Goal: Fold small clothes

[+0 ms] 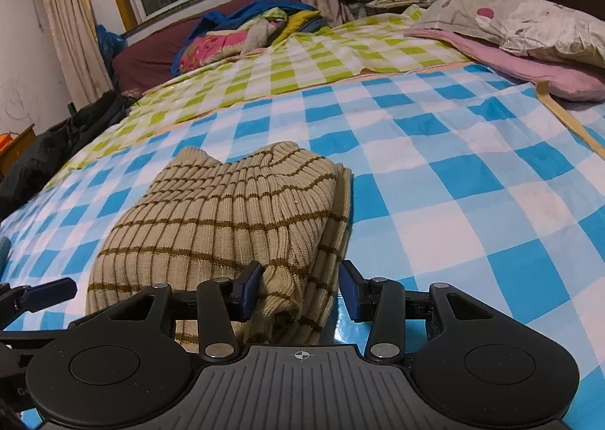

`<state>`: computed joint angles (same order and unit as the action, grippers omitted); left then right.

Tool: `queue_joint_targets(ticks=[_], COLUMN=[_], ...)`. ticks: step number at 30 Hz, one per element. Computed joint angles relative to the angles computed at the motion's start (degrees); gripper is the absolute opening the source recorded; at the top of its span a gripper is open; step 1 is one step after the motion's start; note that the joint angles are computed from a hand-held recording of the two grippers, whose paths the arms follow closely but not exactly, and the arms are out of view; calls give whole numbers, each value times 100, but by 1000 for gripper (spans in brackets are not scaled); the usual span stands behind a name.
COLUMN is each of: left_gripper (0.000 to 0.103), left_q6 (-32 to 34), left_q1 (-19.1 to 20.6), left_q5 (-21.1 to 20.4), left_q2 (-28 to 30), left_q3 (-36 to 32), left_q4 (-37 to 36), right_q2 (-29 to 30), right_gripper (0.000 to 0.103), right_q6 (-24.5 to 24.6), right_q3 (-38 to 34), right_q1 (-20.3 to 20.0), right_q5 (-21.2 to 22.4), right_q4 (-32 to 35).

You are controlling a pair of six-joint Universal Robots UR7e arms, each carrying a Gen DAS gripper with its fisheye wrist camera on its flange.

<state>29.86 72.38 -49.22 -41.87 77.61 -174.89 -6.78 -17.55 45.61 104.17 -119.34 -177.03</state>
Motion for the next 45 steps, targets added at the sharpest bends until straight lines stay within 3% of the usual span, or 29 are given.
queue_joint_targets(ticks=[13, 18, 22, 30, 33, 35, 45], left_gripper=[80, 80, 80, 80, 80, 80, 85], left_q6=[50, -77, -191, -271, -389, -396, -303], left_q1=[-73, -41, 1, -27, -41, -66, -198], left_q5=[256, 162, 184, 178, 102, 88, 539], left_q2=[-108, -177, -164, -318, -410, -472, -511], left_q3=[281, 356, 335, 610, 723, 818, 1094], left_q4=[-242, -214, -4, -16, -31, -76, -493], right_q2=[-161, -557, -902, -752, -840, -902, -890], right_gripper=[41, 43, 44, 45, 45, 45, 49], right_q6=[-175, -32, 323, 18, 303, 239, -146], right_q3=[321, 1002, 1507, 1329, 1417, 1527, 1719], right_q1=[29, -4, -119, -96, -134, -122, 20], right_q5=[-48, 196, 618, 171, 285, 337, 102], right_q4=[-248, -424, -108, -122, -16, -151, -471])
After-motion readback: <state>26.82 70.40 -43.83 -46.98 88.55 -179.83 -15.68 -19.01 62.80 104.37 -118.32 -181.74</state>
